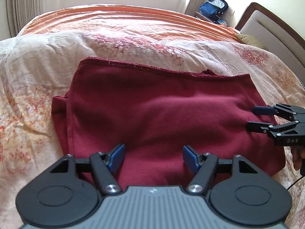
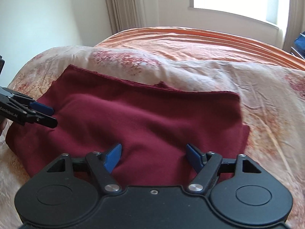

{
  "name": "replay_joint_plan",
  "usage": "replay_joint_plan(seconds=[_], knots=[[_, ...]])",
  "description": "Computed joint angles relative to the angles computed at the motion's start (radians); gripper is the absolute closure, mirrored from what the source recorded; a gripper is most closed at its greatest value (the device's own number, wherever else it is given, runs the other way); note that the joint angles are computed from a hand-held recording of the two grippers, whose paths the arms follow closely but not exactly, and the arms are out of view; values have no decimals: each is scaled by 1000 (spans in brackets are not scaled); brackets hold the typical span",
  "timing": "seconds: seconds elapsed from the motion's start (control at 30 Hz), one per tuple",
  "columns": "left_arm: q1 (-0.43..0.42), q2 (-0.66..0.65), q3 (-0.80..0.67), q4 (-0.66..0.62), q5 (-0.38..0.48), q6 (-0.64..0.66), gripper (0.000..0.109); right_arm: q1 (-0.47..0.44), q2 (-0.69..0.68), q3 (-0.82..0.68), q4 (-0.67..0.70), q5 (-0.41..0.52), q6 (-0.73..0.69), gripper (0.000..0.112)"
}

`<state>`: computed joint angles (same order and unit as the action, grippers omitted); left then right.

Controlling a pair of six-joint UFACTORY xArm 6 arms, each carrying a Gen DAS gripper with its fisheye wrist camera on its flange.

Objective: Fold small clothes
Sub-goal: 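Move the left gripper to the sweater's side edge and close on it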

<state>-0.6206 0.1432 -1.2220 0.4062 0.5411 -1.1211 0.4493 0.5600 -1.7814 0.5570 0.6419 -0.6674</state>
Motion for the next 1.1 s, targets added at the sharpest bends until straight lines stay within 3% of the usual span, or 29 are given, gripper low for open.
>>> replay_joint_plan(seconds=[0.27,0.57,0.6,0.67,0.8,0.93,1.1], knots=[[-7,-75,63,28,25,-16,36,41,-71,78,26,-45,-28,33],[36,-287,300,47,-99,-110,35,83,-80,75,62,-35,-71,31],[37,-295,303,55,-80,-120,27,84,-81,75,63,-33,-69,31],[38,-306,300,106,-23,-169,27,86,-79,75,58,-32,-68,31],[85,-337,376,30,-133,-175,27,89,-81,77,47,-24,-62,31],[118,-315,433,-221,-311,13,27,94,-85,83,41,-28,-55,31],[122,-257,423,-364,-353,125,27,95,-87,79,50,-16,-54,30]])
